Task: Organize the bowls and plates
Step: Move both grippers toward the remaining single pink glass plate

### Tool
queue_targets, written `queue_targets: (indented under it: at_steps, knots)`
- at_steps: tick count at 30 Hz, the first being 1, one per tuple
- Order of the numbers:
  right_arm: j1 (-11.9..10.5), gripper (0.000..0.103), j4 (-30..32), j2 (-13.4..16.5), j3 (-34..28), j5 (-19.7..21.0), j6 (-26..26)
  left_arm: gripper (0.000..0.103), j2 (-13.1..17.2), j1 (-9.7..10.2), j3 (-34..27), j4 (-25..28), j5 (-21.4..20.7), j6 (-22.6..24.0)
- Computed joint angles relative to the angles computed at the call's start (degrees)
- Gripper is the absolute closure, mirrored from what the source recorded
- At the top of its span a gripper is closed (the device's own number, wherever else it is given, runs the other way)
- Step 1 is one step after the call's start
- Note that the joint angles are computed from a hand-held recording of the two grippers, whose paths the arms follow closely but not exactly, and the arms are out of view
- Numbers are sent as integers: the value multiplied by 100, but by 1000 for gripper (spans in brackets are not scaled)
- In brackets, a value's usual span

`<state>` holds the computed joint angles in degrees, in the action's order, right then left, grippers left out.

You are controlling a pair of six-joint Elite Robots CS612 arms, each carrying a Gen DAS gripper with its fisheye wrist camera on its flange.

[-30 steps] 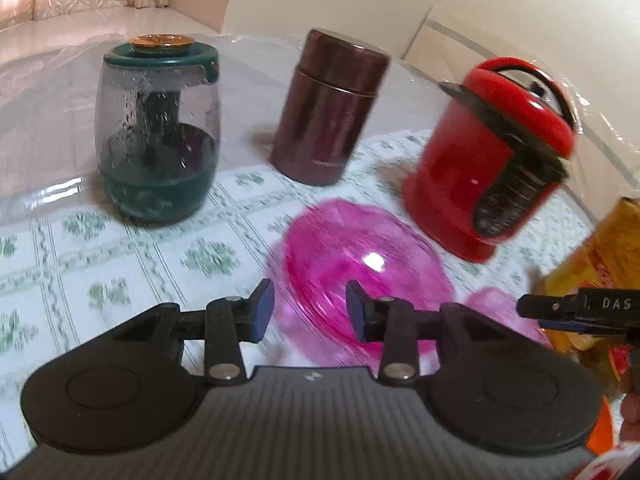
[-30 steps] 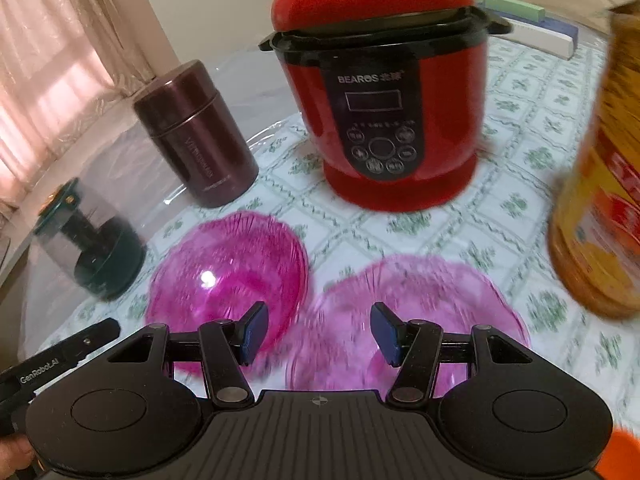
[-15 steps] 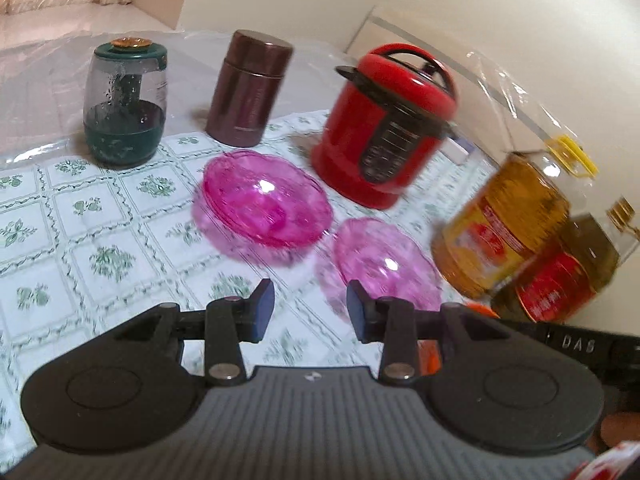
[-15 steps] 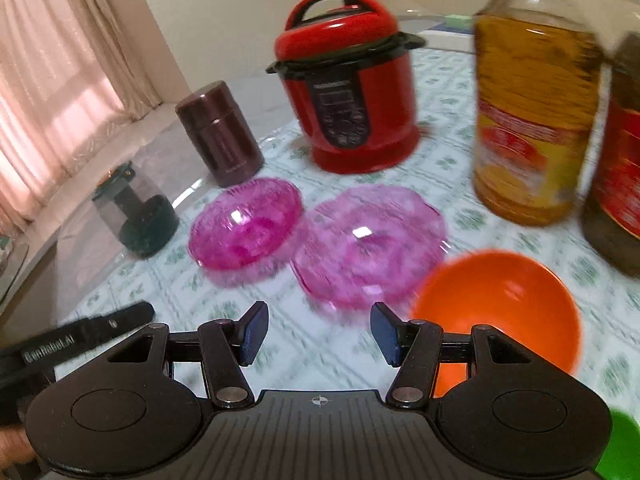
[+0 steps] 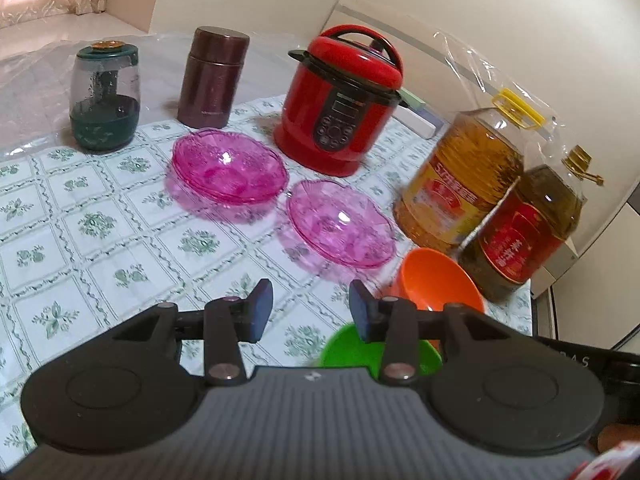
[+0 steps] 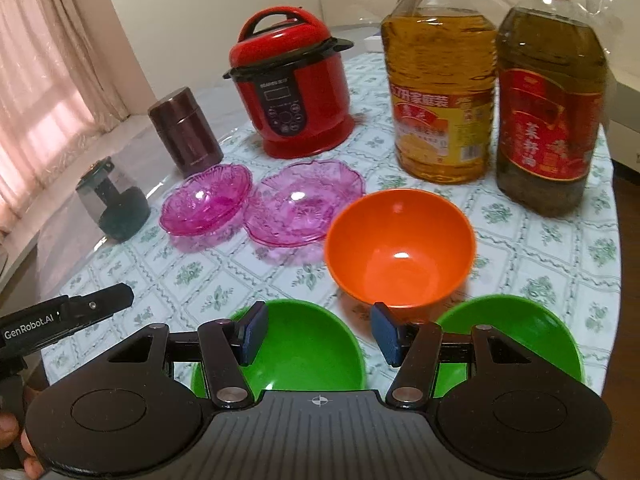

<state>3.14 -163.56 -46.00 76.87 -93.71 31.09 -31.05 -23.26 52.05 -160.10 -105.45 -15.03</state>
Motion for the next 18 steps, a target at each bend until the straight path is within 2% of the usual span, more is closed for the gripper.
queue_targets:
  at_steps: [9, 14, 18]
  knots:
    - [-45, 46, -204, -133, 297, 35, 131, 63, -59, -56, 80, 21, 2, 124]
    - [-95, 46, -254, -128, 325, 61, 202, 61, 28, -79, -100, 186, 41, 163]
    - [-175, 46, -309, -92, 292, 229, 286, 56, 183, -89, -411, 400, 17, 143]
